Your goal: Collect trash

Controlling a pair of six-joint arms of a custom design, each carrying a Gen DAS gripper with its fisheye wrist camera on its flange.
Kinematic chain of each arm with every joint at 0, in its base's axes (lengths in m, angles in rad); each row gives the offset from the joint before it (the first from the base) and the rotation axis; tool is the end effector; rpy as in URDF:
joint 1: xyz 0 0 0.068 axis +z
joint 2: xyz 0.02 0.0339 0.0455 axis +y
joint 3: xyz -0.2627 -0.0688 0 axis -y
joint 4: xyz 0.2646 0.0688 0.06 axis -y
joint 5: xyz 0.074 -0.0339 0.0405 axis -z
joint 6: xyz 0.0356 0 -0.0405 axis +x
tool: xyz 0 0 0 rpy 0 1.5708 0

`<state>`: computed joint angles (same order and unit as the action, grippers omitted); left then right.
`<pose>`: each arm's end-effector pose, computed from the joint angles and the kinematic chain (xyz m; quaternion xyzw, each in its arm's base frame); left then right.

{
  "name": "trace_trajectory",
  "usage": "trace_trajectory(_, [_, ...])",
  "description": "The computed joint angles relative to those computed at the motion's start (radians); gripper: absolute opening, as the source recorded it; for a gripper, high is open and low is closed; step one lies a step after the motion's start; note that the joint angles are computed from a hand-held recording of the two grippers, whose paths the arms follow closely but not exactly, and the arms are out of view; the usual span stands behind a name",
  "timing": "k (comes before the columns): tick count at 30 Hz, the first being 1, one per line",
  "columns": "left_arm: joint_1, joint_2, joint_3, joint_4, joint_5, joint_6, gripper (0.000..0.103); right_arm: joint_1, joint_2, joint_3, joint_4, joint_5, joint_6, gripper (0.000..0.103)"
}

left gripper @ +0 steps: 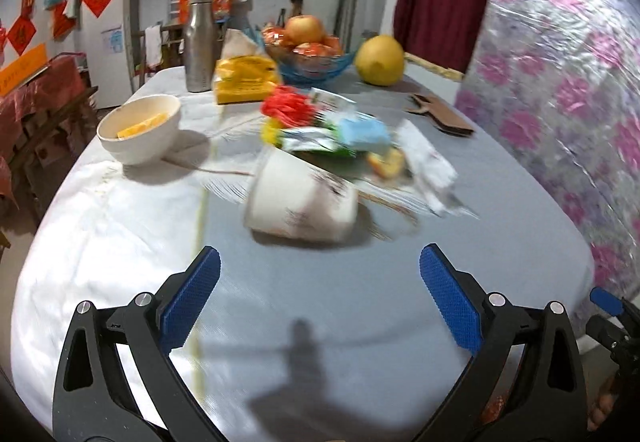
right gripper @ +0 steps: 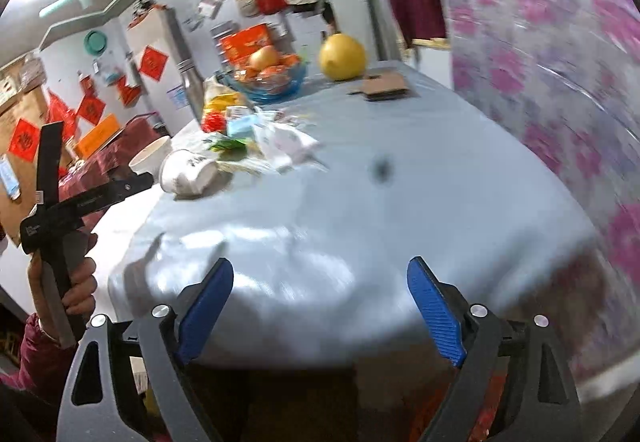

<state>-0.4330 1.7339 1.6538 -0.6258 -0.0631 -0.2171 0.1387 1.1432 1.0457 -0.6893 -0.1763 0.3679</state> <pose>0.3772 -0.1719 0.3403 0.0846 0.9036 -0.1066 0.4061 0.2539 0.0417 0.3093 0.0719 0.9184 0.1741 0.3480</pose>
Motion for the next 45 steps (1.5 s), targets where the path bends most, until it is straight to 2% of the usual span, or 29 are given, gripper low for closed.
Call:
trace_trajectory(6, [0.024,0.183,0.226,-0.097,0.026,0.044,0.096,0.007,0.299,0.231,0.046,-0.055,-0.035,0.089])
trace_trajectory(14, [0.029,0.452,0.593,-0.302,0.005,0.101,0.096,0.016,0.592,0.484,0.056,-0.091,-0.057,0.09])
trace_trajectory(16, [0.037,0.489,0.641,-0.328,0.019,0.097,0.096,0.014,0.656,0.546,0.045,-0.102,-0.062,0.09])
trace_trajectory(19, [0.052,0.497,0.634,-0.315,0.039,0.095,0.087,0.022,0.754,0.649,0.021,-0.113,-0.065,0.09])
trace_trajectory(22, [0.069,0.456,0.547,-0.246,0.082,0.078,0.086,0.036,0.826,0.736,-0.006,-0.1,-0.077,0.09])
trace_trajectory(25, [0.073,0.418,0.488,-0.191,0.081,0.072,0.085,0.049,0.886,0.813,-0.035,-0.079,-0.095,0.091])
trace_trajectory(30, [0.082,0.397,0.453,-0.141,0.117,0.07,0.085,0.061,0.979,0.941,-0.11,-0.026,-0.12,0.091])
trace_trajectory(33, [0.086,0.389,0.44,-0.123,0.137,0.067,0.085,0.069,0.999,0.962,-0.127,0.005,-0.124,0.09])
trace_trajectory(34, [0.087,0.382,0.428,-0.113,0.141,0.066,0.085,0.072,0.998,0.959,-0.126,0.01,-0.126,0.088])
trace_trajectory(36, [0.086,0.369,0.407,-0.093,0.141,0.066,0.085,0.078,0.996,0.955,-0.133,0.015,-0.132,0.073])
trace_trajectory(37, [0.086,0.366,0.402,-0.088,0.141,0.066,0.085,0.079,0.995,0.952,-0.138,0.011,-0.134,0.056])
trace_trajectory(38, [0.085,0.362,0.397,-0.083,0.14,0.066,0.085,0.08,0.991,0.945,-0.143,0.004,-0.135,0.033])
trace_trajectory(40, [0.085,0.35,0.38,-0.07,0.144,0.063,0.085,0.074,0.965,0.901,-0.128,-0.016,-0.122,0.002])
trace_trajectory(45, [0.086,0.291,0.3,-0.021,0.147,0.044,0.085,0.058,0.785,0.703,-0.024,-0.023,-0.065,0.002])
